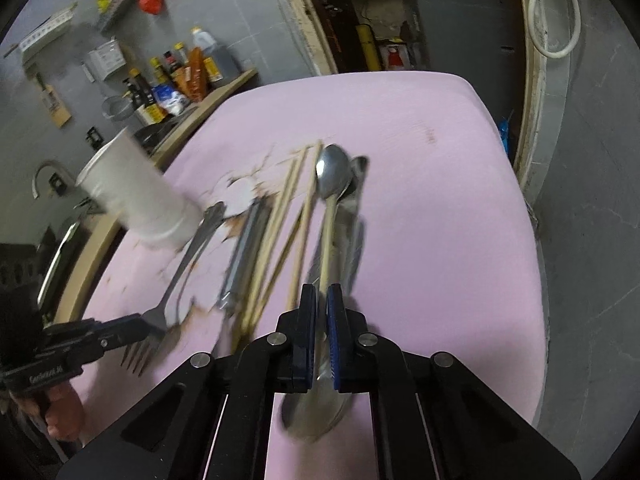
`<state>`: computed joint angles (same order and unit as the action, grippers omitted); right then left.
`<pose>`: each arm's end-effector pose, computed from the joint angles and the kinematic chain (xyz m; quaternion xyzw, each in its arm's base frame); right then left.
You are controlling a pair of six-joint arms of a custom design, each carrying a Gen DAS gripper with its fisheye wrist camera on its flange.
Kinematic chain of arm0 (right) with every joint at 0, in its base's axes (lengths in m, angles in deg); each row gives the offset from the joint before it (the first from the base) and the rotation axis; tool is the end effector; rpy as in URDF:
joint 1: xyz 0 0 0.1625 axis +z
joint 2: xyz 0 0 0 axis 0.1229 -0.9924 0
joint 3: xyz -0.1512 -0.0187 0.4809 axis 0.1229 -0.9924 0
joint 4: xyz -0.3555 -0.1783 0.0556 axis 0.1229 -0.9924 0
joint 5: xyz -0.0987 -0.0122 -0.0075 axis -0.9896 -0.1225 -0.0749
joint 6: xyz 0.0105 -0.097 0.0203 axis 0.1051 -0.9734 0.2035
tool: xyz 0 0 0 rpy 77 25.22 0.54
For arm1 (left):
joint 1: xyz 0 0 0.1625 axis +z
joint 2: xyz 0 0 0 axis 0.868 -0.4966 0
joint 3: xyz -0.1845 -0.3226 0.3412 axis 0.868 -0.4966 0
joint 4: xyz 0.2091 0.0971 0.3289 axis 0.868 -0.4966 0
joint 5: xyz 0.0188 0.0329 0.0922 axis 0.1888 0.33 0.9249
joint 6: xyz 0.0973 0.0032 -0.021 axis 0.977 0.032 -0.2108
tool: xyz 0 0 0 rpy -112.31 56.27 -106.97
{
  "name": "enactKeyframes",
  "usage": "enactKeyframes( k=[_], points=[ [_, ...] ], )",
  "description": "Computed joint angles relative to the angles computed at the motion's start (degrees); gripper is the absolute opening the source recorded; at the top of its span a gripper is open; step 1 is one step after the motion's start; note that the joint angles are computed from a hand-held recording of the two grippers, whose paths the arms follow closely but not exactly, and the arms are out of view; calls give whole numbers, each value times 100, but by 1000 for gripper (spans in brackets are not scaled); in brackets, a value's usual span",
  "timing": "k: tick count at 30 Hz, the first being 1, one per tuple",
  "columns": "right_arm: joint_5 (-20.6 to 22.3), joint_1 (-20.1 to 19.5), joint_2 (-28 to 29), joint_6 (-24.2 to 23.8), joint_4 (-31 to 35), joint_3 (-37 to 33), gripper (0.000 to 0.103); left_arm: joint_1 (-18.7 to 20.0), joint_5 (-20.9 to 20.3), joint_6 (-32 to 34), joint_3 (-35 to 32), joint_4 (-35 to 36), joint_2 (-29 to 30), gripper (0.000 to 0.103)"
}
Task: Organize utensils
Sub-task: 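Close the left tool on the fork while the right tool grips the chopstick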
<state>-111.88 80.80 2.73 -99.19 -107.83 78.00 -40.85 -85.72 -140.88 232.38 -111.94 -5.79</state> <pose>0.1000 -0.4243 0.2229 0.2952 -0.9309 0.1535 0.1505 -0.2393 -0.2904 0.0943 0.0636 0.9433 -0.2923 0.1437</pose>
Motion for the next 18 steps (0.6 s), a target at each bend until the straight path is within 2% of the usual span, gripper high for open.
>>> enactKeyframes(
  k=[6,10,12,14,16,18],
  points=[
    [-75,134,-106,-248,-220,475,4,-470,-101,-650,396,-120,-86,1],
    [-252,211,48,-429,-420,592,5,-688,-68,-820,468,171,-218,2],
    [-286,222,85,-457,-496,608,5,-773,31,-918,446,565,-350,5],
    [-409,290,205,-600,-783,618,6,-817,98,-987,344,1167,-573,12],
    [-499,351,318,-770,-1053,615,8,-876,164,-993,416,1130,-568,30],
    [-546,393,388,-825,-1102,564,11,-902,353,-947,386,1228,-599,38]
  ],
)
